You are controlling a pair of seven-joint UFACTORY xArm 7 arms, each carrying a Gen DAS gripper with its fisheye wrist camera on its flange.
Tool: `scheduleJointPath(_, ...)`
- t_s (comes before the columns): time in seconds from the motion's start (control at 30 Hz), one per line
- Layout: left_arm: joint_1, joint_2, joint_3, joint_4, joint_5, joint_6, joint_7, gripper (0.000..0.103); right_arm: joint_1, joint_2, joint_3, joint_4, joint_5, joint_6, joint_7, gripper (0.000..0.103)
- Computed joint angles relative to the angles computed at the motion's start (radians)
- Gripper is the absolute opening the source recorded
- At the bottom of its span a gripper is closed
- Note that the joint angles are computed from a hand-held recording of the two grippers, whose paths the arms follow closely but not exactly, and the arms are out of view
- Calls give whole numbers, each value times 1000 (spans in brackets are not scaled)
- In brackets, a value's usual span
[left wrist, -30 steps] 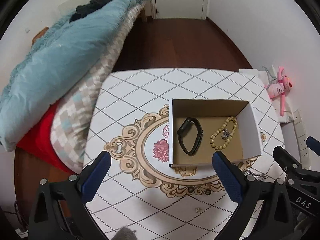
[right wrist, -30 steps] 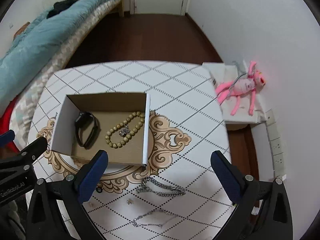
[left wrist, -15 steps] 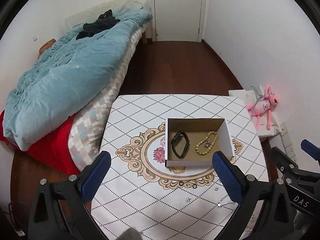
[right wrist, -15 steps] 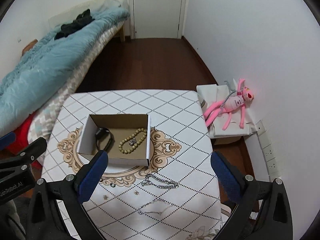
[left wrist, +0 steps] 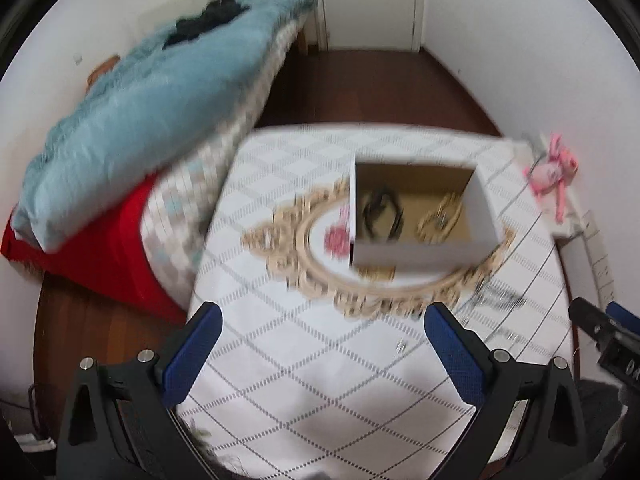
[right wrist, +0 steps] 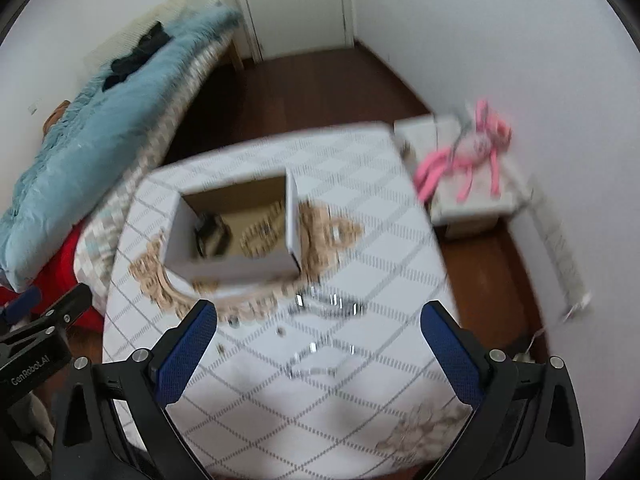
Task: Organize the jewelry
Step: 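Lift both tools out of the box toward the remaining jewelry, then grasp the thick silver chain with the right tool while the left tool grasps an earring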
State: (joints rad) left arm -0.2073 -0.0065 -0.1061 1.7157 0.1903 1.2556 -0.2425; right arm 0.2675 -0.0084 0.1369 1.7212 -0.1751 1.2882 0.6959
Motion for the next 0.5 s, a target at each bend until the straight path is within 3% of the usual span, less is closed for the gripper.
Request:
scheduleJointPath(0.1, 4, -8, 3, -76, -23, -1, -8, 103, -31, -59, -27, -170, 116, -75, -3, 79)
scheduleJointPath(0.2, 2, 11, 1, -104, -21, 4, -22, 102, -61, -84, -43, -289, 171, -148, -10, 77)
scheduleJointPath(0.43, -15, 74, 2, -103, -1, 10, -29, 101, -105, 5, -61, -320, 200, -221, -27, 52)
scheduleJointPath(0.5, -18, 81, 4, -104, 3, 8, -26, 101, -110, 38, -63, -302, 198, -229, -30, 50)
